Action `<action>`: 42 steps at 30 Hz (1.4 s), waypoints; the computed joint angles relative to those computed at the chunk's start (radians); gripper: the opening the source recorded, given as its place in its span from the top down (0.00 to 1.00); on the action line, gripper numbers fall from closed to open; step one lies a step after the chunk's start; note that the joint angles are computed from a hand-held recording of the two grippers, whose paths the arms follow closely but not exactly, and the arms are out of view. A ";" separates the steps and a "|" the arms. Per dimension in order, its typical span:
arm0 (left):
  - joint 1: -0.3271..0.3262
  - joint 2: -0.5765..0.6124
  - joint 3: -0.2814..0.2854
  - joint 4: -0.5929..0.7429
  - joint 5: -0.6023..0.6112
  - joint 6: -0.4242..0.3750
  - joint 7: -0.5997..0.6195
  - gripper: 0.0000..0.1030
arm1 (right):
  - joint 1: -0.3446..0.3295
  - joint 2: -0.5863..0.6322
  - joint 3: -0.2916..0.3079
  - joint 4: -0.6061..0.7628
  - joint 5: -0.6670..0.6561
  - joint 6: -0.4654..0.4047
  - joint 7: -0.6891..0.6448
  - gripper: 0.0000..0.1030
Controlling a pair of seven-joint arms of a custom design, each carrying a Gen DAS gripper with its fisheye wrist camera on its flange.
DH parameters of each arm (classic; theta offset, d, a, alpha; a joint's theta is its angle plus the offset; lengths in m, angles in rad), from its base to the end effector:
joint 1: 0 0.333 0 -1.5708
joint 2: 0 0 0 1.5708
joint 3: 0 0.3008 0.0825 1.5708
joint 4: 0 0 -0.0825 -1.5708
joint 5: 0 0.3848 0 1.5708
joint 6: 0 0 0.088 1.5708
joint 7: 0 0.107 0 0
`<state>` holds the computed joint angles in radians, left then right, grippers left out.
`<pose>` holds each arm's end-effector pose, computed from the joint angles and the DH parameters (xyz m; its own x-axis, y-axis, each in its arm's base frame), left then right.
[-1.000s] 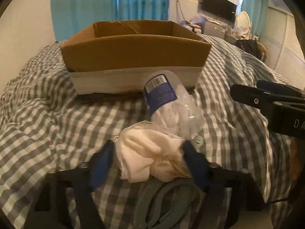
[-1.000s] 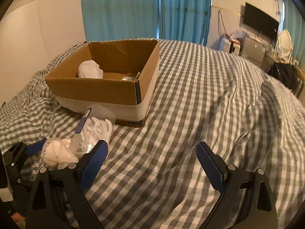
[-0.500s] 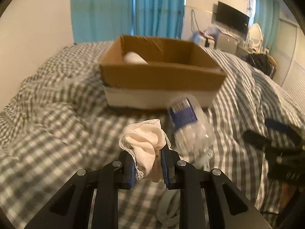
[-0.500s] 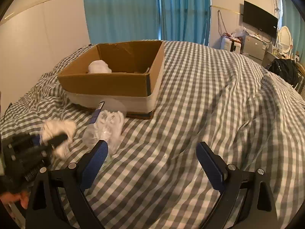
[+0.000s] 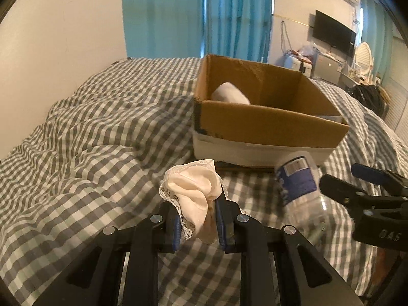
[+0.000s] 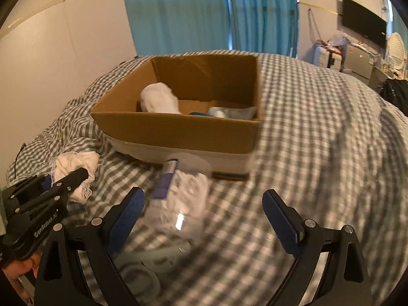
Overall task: Organize objects
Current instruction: 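Grasp the lace cloth with the left tool while the right tool grasps the clear container, then carry the lace cloth and clear container into the box and release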
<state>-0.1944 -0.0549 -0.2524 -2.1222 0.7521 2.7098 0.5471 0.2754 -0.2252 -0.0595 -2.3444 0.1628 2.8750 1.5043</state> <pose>0.5063 -0.2713 0.4845 -0.0187 -0.9998 0.0021 -0.6984 0.0116 -0.7156 0.5119 0.1014 0.4959 0.1788 -0.9781 -0.1064 -0.7297 -0.0593 -0.6811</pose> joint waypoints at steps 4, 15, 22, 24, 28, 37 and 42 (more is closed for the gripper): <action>0.000 0.014 0.007 0.002 -0.020 0.000 0.017 0.78 | 0.013 0.085 0.004 0.077 0.047 -0.038 -0.030 0.09; -0.002 0.002 0.012 -0.031 -0.069 0.025 0.043 0.78 | -0.041 0.198 0.074 0.162 0.021 -0.120 -0.021 0.26; 0.001 -0.046 -0.021 -0.083 -0.029 0.010 0.021 0.78 | -0.059 0.132 0.087 0.098 -0.108 -0.101 0.071 0.39; 0.003 -0.057 -0.032 -0.087 -0.022 -0.002 0.016 0.78 | -0.049 0.073 0.079 0.051 -0.106 -0.066 0.056 0.39; 0.012 -0.106 -0.054 -0.113 -0.009 -0.001 -0.020 0.78 | -0.036 -0.024 0.066 -0.012 -0.144 -0.051 0.068 0.39; 0.045 -0.213 -0.109 -0.129 -0.063 0.007 0.011 0.78 | -0.022 -0.218 0.054 -0.097 -0.214 -0.055 0.092 0.39; 0.054 -0.184 -0.107 -0.051 -0.140 0.034 0.122 0.78 | -0.016 -0.269 0.048 -0.073 -0.280 -0.041 0.092 0.39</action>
